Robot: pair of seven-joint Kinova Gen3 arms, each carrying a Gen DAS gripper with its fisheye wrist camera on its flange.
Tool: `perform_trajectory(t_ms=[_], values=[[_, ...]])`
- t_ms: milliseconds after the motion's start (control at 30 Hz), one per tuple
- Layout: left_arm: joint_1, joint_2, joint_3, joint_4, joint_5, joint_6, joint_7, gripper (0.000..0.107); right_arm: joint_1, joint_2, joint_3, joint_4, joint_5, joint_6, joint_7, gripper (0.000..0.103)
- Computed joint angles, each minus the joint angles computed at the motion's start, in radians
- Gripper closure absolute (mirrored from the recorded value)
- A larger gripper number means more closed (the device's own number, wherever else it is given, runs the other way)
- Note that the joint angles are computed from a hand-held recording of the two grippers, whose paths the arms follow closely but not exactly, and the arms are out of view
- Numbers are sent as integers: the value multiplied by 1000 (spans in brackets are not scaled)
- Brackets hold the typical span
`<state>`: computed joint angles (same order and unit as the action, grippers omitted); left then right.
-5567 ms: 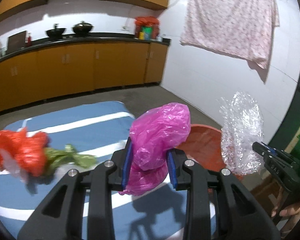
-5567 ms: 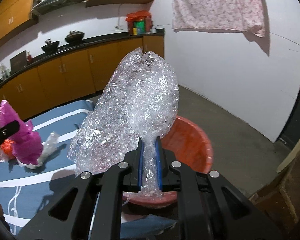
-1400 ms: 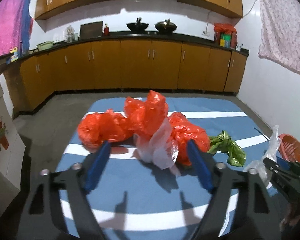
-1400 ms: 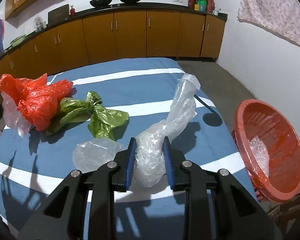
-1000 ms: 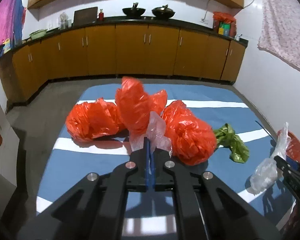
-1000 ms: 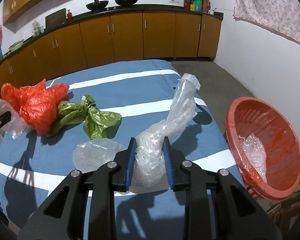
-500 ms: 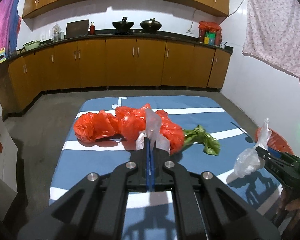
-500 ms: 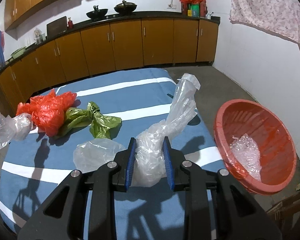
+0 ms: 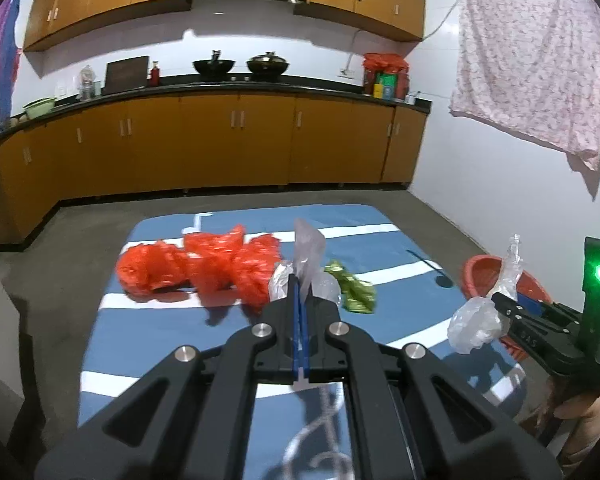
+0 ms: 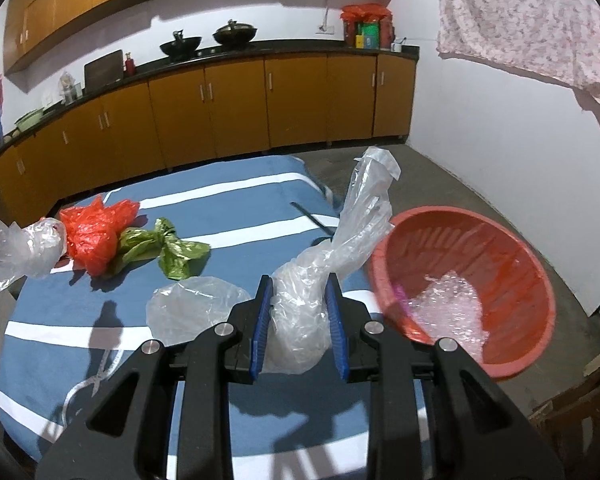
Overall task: Collect trash
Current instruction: 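Carry both clear bags over the orange basket and open both tools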
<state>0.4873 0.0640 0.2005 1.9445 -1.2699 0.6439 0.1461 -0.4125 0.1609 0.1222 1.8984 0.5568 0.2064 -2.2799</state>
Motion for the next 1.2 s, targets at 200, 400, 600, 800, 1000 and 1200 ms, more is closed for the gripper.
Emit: perform_trajectory(t_ms=[200, 400, 600, 800, 1000, 1200], values=[[26, 29, 5, -34, -4, -16, -11, 105, 5, -24, 32, 31, 55, -10, -50, 75], [59, 63, -10, -70, -1, -45, -31, 105, 51, -30, 24, 46, 67, -15, -62, 75], [90, 92, -32, -95, -1, -73, -44, 105, 64, -32, 34, 56, 91, -16, -94, 75], [109, 115, -56, -123, 12, -116, -62, 105, 79, -31, 42, 60, 117, -17, -121, 75], [138, 153, -85, -167, 23, -161, -92, 105, 91, -28, 62, 60, 146, -17, -153, 75], [168, 195, -120, -221, 65, -212, -151, 105, 125, -21, 68, 57, 139, -20, -147, 75]])
